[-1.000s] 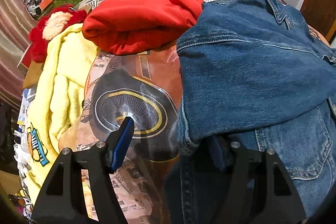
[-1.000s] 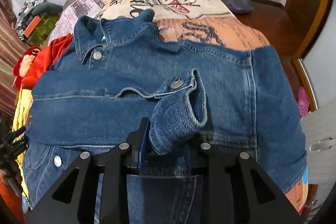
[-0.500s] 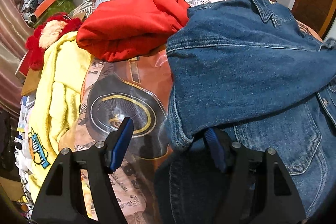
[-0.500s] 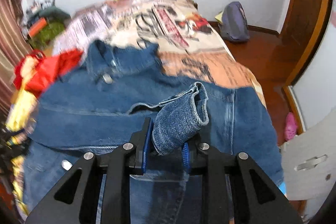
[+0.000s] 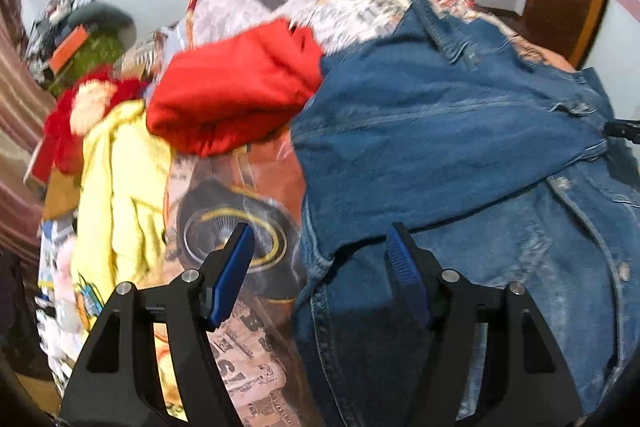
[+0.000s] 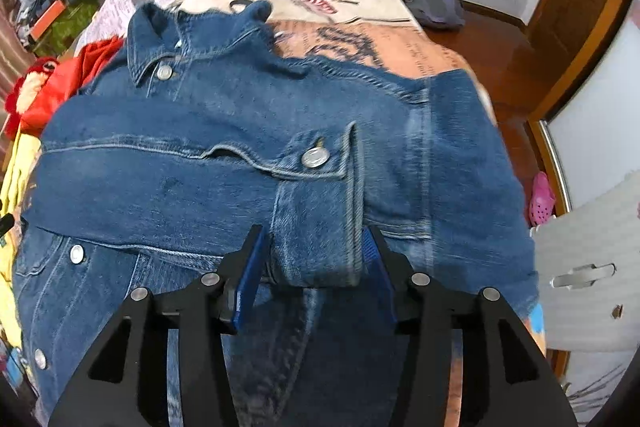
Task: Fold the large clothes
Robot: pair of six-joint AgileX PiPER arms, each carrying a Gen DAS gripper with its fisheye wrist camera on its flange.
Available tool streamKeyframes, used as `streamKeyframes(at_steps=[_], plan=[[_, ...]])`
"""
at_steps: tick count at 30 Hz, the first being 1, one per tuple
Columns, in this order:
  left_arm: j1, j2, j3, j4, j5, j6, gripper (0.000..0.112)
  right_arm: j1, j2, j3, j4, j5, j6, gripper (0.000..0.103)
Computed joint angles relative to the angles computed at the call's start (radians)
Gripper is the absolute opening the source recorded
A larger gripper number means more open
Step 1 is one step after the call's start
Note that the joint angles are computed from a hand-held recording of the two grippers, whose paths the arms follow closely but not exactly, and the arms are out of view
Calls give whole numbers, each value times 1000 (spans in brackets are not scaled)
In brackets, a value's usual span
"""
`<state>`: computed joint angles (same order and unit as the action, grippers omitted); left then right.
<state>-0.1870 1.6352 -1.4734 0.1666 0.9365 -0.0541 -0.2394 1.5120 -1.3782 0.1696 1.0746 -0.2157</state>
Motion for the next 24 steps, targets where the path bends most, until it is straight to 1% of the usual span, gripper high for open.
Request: streamKeyframes(at_steps=[4,8,10,11,13,14,18,21,24], plan=[[-44,-7,-68,17,12,-25,68,-64,-45,-16,42,20,-30,46],[-81,42,-187,34,30,-56,71,-149,-69,-65,96,45,-66,47],[-100,78,-252,48,41,-72,71,-191,-79,-84,120,49,-78,54],[-110,104,-298,45,52,-79,71,-220,-88,-87,133,47,-89,56],[-118,150,-379,15,71,-75,71,-263,-101,-82,147,36,-99,62],[-122,174,-420,-4,81,-73,72,-298,-106,-76,157,32,-110,63],[-139,256,-535,-40,110,-84,74,-388,-85,-59,157,37,-116,64],[-147,333,-629,-85,158,-86,74,-460,-38,-32,182,60,-114,64],[-154,379,-670,-117,185,-95,74,-503,22,6,212,76,-87,64]])
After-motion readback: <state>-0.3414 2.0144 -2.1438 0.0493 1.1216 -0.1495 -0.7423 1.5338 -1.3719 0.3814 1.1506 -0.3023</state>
